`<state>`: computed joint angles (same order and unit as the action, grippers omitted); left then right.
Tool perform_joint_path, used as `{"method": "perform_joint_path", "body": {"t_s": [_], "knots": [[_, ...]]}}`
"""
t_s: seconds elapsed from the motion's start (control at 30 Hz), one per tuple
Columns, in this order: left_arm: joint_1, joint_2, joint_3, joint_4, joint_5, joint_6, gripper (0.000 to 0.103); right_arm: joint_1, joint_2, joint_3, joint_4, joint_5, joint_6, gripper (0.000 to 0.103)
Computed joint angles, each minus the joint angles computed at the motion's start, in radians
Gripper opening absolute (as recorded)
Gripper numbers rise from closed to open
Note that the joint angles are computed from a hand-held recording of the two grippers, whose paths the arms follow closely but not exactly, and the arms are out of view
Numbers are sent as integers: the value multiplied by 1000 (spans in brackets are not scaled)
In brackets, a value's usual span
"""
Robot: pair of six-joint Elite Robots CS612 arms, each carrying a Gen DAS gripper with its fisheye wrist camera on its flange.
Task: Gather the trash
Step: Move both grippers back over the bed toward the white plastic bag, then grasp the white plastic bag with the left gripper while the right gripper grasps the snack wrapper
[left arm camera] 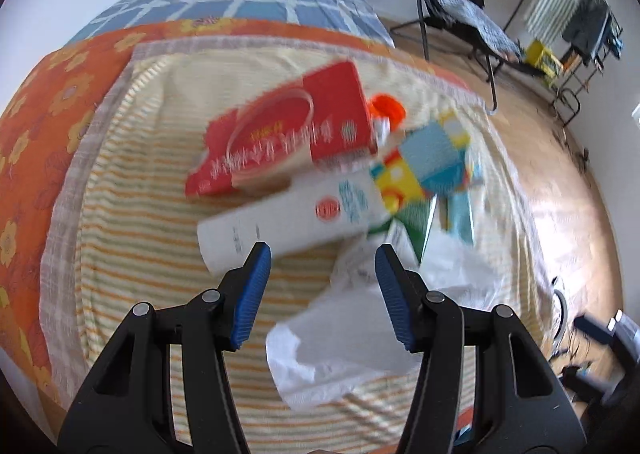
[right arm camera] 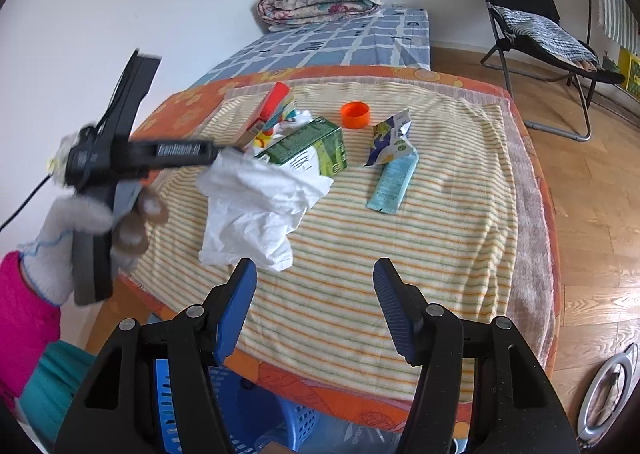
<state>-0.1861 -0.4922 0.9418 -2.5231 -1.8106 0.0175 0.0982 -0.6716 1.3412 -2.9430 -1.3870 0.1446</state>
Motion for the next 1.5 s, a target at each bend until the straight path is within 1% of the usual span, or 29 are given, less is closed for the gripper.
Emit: {"method": "perform_joint_path", "body": {"t_s": [0.1,0.27,0.4,0.43,0.47,0.53,0.67,0.77,0.83,0.93,1.0,1.03,1.07,1.1,1.17,1.2,1.23,1.27,1.33,1.5], "knots": [[0,-2,20,24,-6,3,56,-10,4,-9,6,9,19,60],[-3,12,12,93,-36,12,56,-34,20,-44,43,77,80,60],[-18,13,22,99,-4,58,57,-48,38,-79,69,113,127,60],[-20,15,22,101,0,65,61,-51,45,-91,73,118,138,60],[-21,16,24,98,0,68,66,-52,50,-102,76,118,146,60],[-23,18,29,83,1,74,69,-57,66,-131,86,118,156,60],[-30,13,46,57,16,107,74,-67,107,-205,122,114,183,60],[-32,6,70,21,12,119,75,-78,146,-273,153,122,222,60],[-34,0,89,-2,20,133,75,-81,172,-319,172,113,241,60],[-39,-13,117,-17,27,144,74,-80,209,-388,210,107,225,60],[-45,-20,135,-37,31,143,68,-77,231,-431,240,91,205,60],[-48,-22,143,-47,38,143,64,-74,247,-461,261,77,199,60],[-49,-25,151,-57,35,145,56,-75,257,-478,272,73,196,60],[-50,-27,155,-59,29,147,51,-73,272,-507,295,62,193,60],[-55,-33,167,-65,23,152,37,-73,295,-550,323,54,192,60],[-55,-38,175,-68,19,155,33,-73,308,-574,339,56,191,60],[-54,-41,181,-68,12,159,23,-73,320,-599,355,55,190,60],[-50,-31,158,-49,2,163,16,-73,328,-615,364,53,190,60],[-45,-20,133,-29,-15,152,13,-71,354,-668,395,47,191,60],[-39,-16,117,-10,-46,133,7,-64,407,-771,465,33,177,60]]}}
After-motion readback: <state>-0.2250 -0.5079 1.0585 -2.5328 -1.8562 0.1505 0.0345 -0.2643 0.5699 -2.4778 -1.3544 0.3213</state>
